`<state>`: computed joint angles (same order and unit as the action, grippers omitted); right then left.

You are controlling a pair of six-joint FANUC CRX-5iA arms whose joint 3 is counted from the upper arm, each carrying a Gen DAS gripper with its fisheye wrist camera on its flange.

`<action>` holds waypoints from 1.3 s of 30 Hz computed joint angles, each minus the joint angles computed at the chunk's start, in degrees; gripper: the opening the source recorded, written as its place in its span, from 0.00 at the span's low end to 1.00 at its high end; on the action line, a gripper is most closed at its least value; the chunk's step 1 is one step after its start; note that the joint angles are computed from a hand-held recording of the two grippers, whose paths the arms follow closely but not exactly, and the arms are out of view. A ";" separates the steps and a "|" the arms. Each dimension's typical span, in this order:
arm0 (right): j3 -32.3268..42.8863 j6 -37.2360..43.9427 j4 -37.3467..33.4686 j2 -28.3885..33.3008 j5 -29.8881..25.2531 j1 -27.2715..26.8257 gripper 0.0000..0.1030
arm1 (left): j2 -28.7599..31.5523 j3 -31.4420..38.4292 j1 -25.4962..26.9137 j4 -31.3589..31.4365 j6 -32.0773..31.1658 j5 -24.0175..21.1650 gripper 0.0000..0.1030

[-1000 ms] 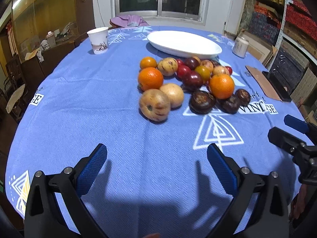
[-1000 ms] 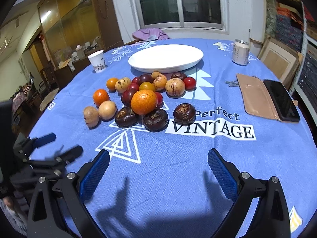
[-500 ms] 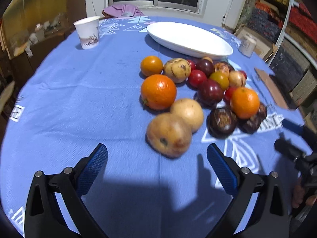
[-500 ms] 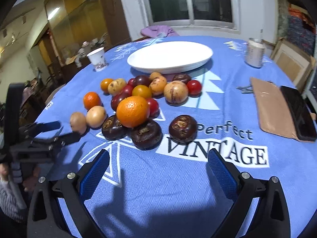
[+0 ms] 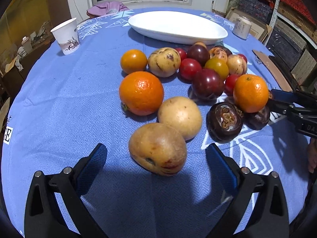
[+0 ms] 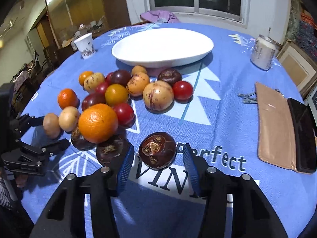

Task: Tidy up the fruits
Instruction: 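Grasp the pale brown round fruit with the left tool while the right tool grasps a dark brown fruit, then lift both fruits and lower them onto the white plate with both tools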

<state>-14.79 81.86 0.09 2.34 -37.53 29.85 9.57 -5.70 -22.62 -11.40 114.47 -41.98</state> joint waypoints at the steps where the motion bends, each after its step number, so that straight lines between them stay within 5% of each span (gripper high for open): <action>1: -0.49 -0.59 0.90 0.11 0.50 0.34 0.51 | 0.22 0.32 -0.14 -0.25 0.09 -0.33 0.96; 7: -4.82 -6.04 9.13 -0.68 5.23 2.50 0.40 | -0.02 -0.43 0.49 1.35 -1.46 -0.35 0.96; 13: -3.82 -3.67 6.38 -0.25 4.90 1.77 0.41 | -0.56 -0.72 0.44 0.44 -0.79 -0.27 0.96; 15: -3.60 -3.15 5.74 -0.20 4.70 1.67 0.42 | -1.74 -1.95 0.72 0.22 0.13 1.30 0.69; 19: -3.63 -3.11 5.82 -0.20 4.59 1.83 0.43 | -3.21 -4.20 1.73 2.18 -1.11 3.71 0.56; 20: -3.64 -3.19 5.91 -0.20 4.56 1.86 0.43 | -3.63 -4.82 1.77 2.80 -2.18 4.52 0.45; 26: -3.51 -3.11 5.41 -0.22 4.69 1.68 0.41 | -5.75 -6.68 1.10 3.02 -3.41 7.03 0.43; 30: -1.34 0.21 -2.04 -1.16 4.42 -1.03 0.40 | -8.73 -8.28 2.08 6.00 -6.59 9.39 0.43; 34: 1.92 -1.92 -1.04 -1.80 6.09 -2.71 0.40 | -7.38 -1.21 2.05 1.85 -5.75 7.37 0.43; 39: 13.95 -5.55 3.59 5.37 6.24 -3.87 0.40 | 2.45 13.88 3.36 2.30 -8.31 5.98 0.43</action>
<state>-0.83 76.31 3.68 7.71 -31.29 25.98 12.03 8.18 -19.26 -9.10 106.16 -36.00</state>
